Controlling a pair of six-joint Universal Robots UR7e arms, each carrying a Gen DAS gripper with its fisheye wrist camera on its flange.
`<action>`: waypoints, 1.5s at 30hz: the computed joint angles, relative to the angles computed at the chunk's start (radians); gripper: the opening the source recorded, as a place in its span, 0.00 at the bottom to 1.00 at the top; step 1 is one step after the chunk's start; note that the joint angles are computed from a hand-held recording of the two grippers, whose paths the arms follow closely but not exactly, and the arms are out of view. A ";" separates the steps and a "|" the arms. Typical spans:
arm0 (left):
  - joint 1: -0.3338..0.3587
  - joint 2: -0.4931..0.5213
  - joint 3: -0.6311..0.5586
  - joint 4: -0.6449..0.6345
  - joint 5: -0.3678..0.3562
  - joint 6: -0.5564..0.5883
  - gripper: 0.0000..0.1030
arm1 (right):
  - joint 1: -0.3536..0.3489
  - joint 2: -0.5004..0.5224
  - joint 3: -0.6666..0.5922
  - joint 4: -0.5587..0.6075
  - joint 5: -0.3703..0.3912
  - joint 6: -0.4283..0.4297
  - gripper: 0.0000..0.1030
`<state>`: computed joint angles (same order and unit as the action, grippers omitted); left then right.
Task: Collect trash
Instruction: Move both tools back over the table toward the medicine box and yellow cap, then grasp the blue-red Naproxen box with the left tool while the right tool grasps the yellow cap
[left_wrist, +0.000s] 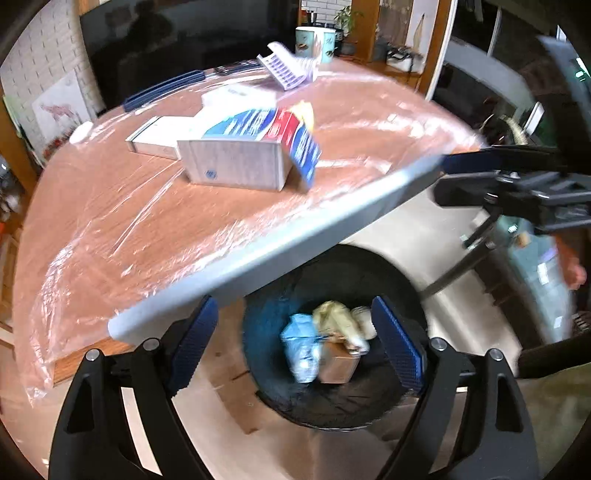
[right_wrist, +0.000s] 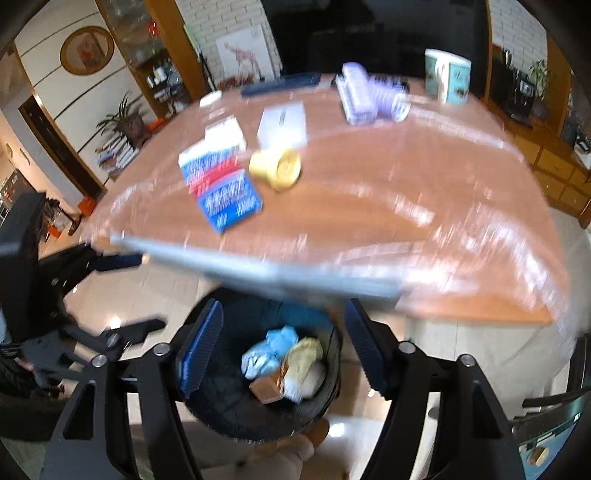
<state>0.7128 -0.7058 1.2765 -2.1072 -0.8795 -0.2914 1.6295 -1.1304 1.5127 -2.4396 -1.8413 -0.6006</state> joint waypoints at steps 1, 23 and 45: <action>0.005 0.003 -0.023 0.029 -0.024 -0.023 0.84 | 0.005 0.014 -0.024 0.001 -0.010 -0.004 0.68; 0.038 0.114 -0.248 -0.047 0.065 0.185 0.87 | 0.037 0.233 -0.338 0.111 -0.033 -0.157 0.68; 0.078 0.236 -0.448 0.030 0.049 0.455 0.89 | 0.040 0.372 -0.563 0.361 0.009 -0.244 0.59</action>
